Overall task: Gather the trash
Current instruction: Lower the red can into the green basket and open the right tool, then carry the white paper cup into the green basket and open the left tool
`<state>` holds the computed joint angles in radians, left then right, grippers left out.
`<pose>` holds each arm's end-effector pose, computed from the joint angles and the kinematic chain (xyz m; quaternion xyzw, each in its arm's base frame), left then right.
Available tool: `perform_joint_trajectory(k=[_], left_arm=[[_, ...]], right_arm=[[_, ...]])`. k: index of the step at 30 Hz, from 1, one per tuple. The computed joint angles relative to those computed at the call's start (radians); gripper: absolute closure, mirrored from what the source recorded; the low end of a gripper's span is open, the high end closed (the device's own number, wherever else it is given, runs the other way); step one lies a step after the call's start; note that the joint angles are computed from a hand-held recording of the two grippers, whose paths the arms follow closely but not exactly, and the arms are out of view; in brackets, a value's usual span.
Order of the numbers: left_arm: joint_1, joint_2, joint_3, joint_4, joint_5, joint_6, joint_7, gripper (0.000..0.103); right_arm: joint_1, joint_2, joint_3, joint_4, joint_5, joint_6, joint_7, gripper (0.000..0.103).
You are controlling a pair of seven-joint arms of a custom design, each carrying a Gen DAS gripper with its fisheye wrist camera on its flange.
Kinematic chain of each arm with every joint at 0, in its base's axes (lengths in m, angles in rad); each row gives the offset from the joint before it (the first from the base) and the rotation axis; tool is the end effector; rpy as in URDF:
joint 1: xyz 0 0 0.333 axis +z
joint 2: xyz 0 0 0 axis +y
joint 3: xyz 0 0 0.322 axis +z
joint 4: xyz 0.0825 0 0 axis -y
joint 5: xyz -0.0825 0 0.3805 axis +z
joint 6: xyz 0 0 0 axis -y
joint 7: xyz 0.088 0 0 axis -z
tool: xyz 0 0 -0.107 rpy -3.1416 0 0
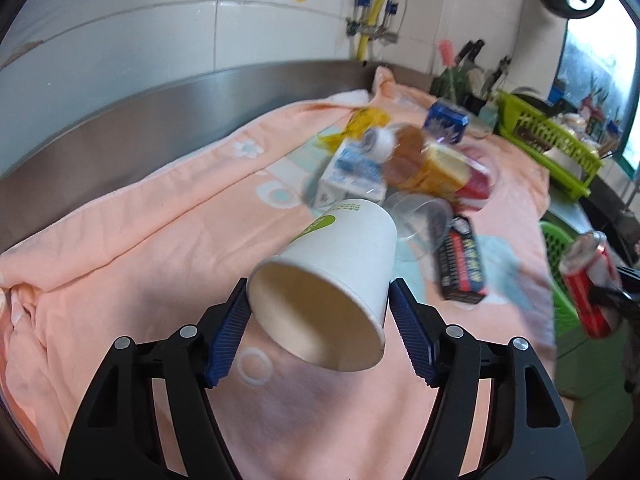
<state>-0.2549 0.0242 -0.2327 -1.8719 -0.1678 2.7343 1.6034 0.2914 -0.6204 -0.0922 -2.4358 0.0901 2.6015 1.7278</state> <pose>0.5473 -0.2812 0.6032 -0.5064 0.7582 -0.3781 0.1603 0.4017 0.0708 0.6161 -0.6455 0.6592 -0.1644 0.3489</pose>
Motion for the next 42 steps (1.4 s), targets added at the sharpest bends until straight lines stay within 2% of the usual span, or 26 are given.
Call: perform_joint_trajectory(k=[6,11,13,17,24,27,30,33,39,42], left_arm=[[-0.023,-0.026,-0.020,0.010,-0.116,0.012,0.080,0.034],[-0.059,0.005,-0.045,0.075,-0.184,0.002,0.142,0.034],[-0.076,0.025,-0.054,0.105,-0.182,0.001,0.148,0.034],[-0.109,0.091,-0.077,0.196,-0.198,-0.020,0.175,0.034],[-0.174,0.207,-0.098,0.351,-0.139,-0.087,0.175,0.034],[-0.200,0.261,-0.110,0.426,-0.128,-0.124,0.188,0.034],[-0.226,0.304,-0.112,0.486,-0.107,-0.150,0.193,0.034],[-0.248,0.346,-0.121,0.549,-0.106,-0.182,0.207,0.034],[-0.320,0.456,-0.127,0.706,-0.073,-0.264,0.218,0.034],[-0.367,0.528,-0.121,0.811,-0.049,-0.328,0.212,0.034]], right_arm=[[-0.210,-0.062,0.015,-0.048,-0.154,-0.053,0.100,0.043],[-0.310,-0.014,-0.022,-0.050,-0.233,-0.096,0.138,0.043],[-0.319,0.012,-0.053,-0.046,-0.228,-0.114,0.123,0.043],[-0.341,0.095,-0.075,-0.030,-0.217,-0.122,0.117,0.043],[-0.330,0.170,-0.114,-0.020,-0.127,-0.131,0.031,0.042],[-0.339,0.163,-0.110,-0.036,-0.104,-0.115,0.014,0.031],[-0.360,0.129,-0.096,-0.063,-0.111,-0.080,0.022,0.030],[-0.353,0.069,-0.103,-0.086,-0.092,-0.081,0.013,0.030],[-0.389,-0.112,-0.061,-0.160,-0.153,-0.072,0.067,0.029],[-0.406,-0.190,-0.052,-0.188,-0.191,-0.072,0.100,0.026]])
